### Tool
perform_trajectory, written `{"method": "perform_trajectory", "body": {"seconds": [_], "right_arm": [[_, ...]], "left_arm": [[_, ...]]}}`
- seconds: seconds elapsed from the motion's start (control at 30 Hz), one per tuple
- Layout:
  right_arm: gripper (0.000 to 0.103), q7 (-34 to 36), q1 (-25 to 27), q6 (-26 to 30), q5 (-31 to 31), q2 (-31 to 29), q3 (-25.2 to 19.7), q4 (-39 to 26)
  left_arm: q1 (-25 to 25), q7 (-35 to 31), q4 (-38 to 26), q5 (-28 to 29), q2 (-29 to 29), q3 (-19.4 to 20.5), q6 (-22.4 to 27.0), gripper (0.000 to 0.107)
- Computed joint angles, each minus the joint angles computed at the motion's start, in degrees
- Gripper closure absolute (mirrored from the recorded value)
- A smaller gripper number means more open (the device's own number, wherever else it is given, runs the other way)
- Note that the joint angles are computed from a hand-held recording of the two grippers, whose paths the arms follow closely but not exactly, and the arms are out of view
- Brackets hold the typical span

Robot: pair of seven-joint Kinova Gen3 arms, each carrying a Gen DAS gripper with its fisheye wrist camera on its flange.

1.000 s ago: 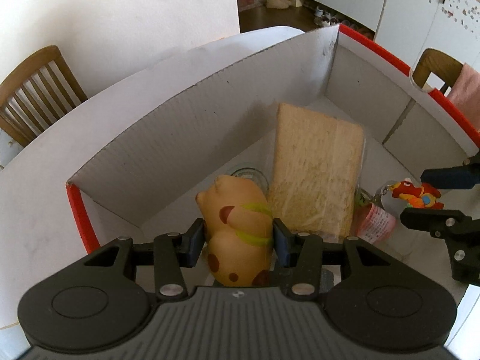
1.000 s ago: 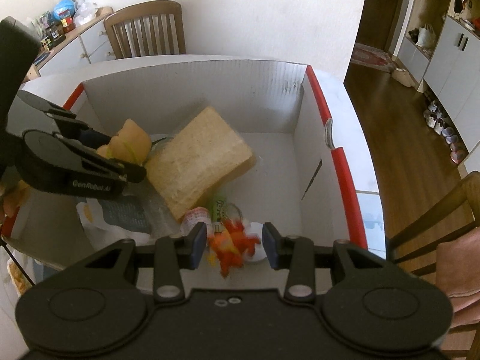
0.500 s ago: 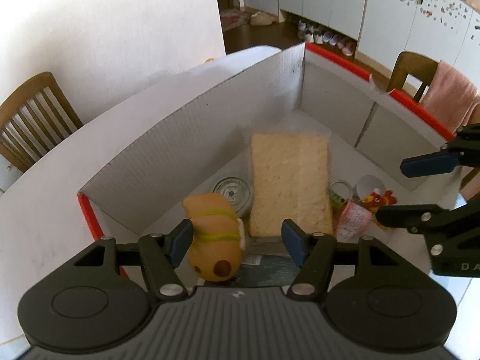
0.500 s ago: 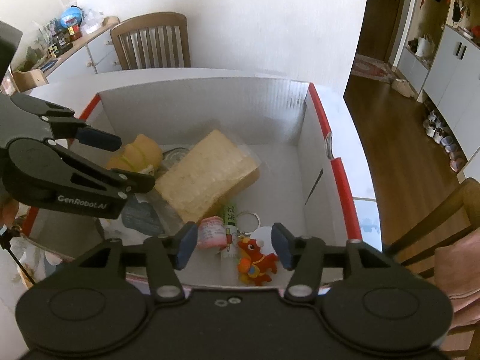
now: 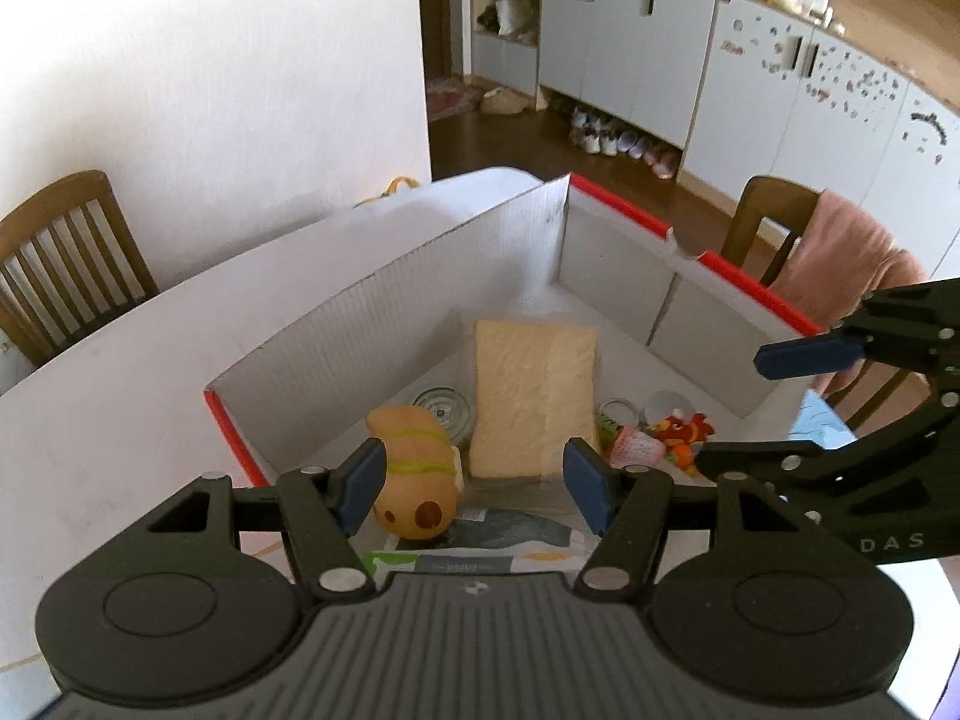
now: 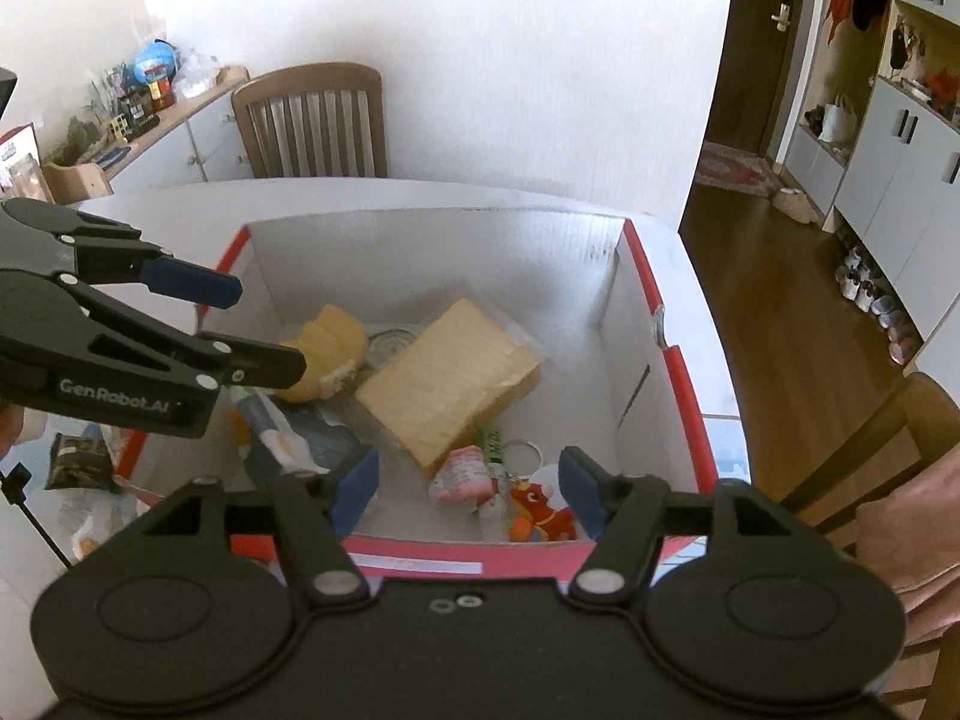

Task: Organize objects
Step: 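Withdraw both tools from the red box back over the table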

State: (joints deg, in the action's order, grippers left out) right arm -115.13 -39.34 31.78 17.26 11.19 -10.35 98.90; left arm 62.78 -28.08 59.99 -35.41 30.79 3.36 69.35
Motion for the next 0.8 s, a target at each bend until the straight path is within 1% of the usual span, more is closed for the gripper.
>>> {"method": "perform_trajectory", "body": {"seconds": [0.2,0.27,0.3,0.37,0.47,0.6,0.63,0.7,0.8], "right_arm": [[0.031,-6.2,-2.9,-0.3,4.0,-1.8,0.0,1.2],[0.027,-9.6,-4.3,-0.5,6.4,-2.5,-0.1,1.7],[0.025,-11.3,-4.9,-0.7,7.6,-2.8,-0.3,2.0],[0.023,-14.3,-5.9,-0.7,9.8,-3.2,-0.8,2.3],[0.019,-19.4,-7.6,-0.4,13.2,-3.8,-1.6,2.8],[0.009,-25.8,-9.7,0.3,18.1,-4.4,-2.8,3.2],[0.007,-27.8,-10.3,0.5,19.6,-4.5,-3.1,3.4],[0.005,-31.4,-11.6,1.3,22.6,-4.5,-3.8,3.4],[0.002,-36.4,-13.5,2.6,26.3,-4.5,-4.8,3.5]], "left_arm": [[1.3,3.0,5.7,-2.2,-4.7,0.8,-2.5,0.043],[1.4,3.9,7.5,-3.2,-6.1,1.5,-3.1,0.038],[1.5,4.6,8.5,-3.9,-6.8,1.8,-3.5,0.033],[1.7,6.2,10.9,-5.3,-8.6,2.5,-4.3,0.031],[1.6,8.0,13.7,-6.8,-11.1,4.1,-4.2,0.031],[0.8,10.5,17.5,-8.5,-14.1,6.4,-4.4,0.031],[0.5,11.0,18.6,-8.8,-15.1,7.1,-4.6,0.028],[0.0,12.2,20.5,-9.6,-16.5,8.3,-4.8,0.026],[-1.1,13.8,23.5,-10.5,-18.9,10.3,-4.9,0.026]]}}
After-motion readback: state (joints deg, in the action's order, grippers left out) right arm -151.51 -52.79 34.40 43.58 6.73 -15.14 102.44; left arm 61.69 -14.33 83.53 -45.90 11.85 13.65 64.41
